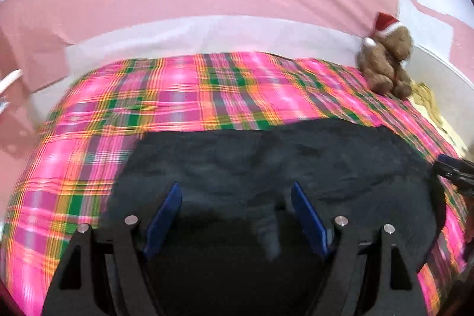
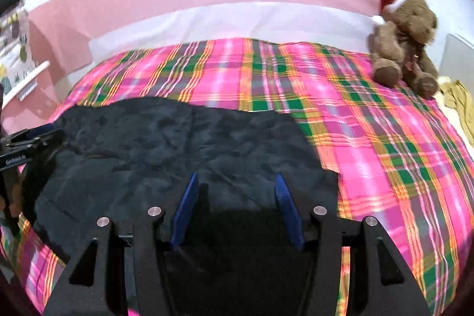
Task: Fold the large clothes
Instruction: 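Grasp the folded black jacket edge with both tools and lift it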
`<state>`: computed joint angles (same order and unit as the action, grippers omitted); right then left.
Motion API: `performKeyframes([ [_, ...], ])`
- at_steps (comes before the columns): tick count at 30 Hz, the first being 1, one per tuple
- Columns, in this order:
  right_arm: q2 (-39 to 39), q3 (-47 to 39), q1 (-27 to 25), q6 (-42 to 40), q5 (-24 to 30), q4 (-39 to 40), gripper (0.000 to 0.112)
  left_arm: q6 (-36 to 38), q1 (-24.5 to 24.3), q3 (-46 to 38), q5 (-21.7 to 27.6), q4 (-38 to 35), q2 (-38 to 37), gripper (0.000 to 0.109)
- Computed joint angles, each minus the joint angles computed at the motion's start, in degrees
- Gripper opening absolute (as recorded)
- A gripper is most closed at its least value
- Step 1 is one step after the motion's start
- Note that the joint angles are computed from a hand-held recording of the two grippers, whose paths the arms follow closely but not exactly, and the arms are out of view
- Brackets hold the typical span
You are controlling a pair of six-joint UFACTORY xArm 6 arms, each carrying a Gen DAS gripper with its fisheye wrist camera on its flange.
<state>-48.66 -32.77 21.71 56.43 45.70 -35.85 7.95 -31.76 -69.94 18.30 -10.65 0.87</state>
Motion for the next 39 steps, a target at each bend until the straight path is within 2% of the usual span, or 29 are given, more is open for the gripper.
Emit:
performKeyframes([
  [5,-7.16,4.53,-1.50,-1.46,5.14,4.47,0.055,0.15,6.39,4.65,-0.53,-1.08,-3.54,0.079],
  [8,-9.41,7.38,-2.35,-1.30,6.23,5.38,0.055,0.34,8.12,6.28,0.44,-1.51,-3.53,0.079],
  [11,-10.62,10.16,-6.33,-3.38,2.90,10.91,0.056,2.67,8.41,6.39,1.70,-4.37,-1.96,0.079],
  [14,-10.09,11.19,-9.63,-5.43,0.02,14.49,0.066,4.52,8.21,5.14,2.66,-5.97,-0.36,0.079],
  [18,-10.28,12.82,-14.93,-13.65,-4.42,25.98,0.067,9.11,9.09,1.61,6.74,-11.39,1.62,0.079],
  [23,-12.99,13.11,-14.83,-15.29,-2.99,28.22,0.067,13.09,9.87,-1.22,9.15,-13.16,2.35,0.079],
  [28,-8.95,14.48,-19.09,-24.32,-9.08,39.90,0.069,16.02,10.81,-6.64,14.69,-19.46,7.84,0.080],
  [34,-4.17,13.89,-20.77,-30.45,-12.98,46.80,0.072,20.48,11.74,-8.18,17.89,-26.23,9.68,0.081],
  [39,-6.58,14.94,-20.76,-33.32,-11.43,50.92,0.072,23.20,12.17,-4.78,18.37,-30.81,7.45,0.081],
])
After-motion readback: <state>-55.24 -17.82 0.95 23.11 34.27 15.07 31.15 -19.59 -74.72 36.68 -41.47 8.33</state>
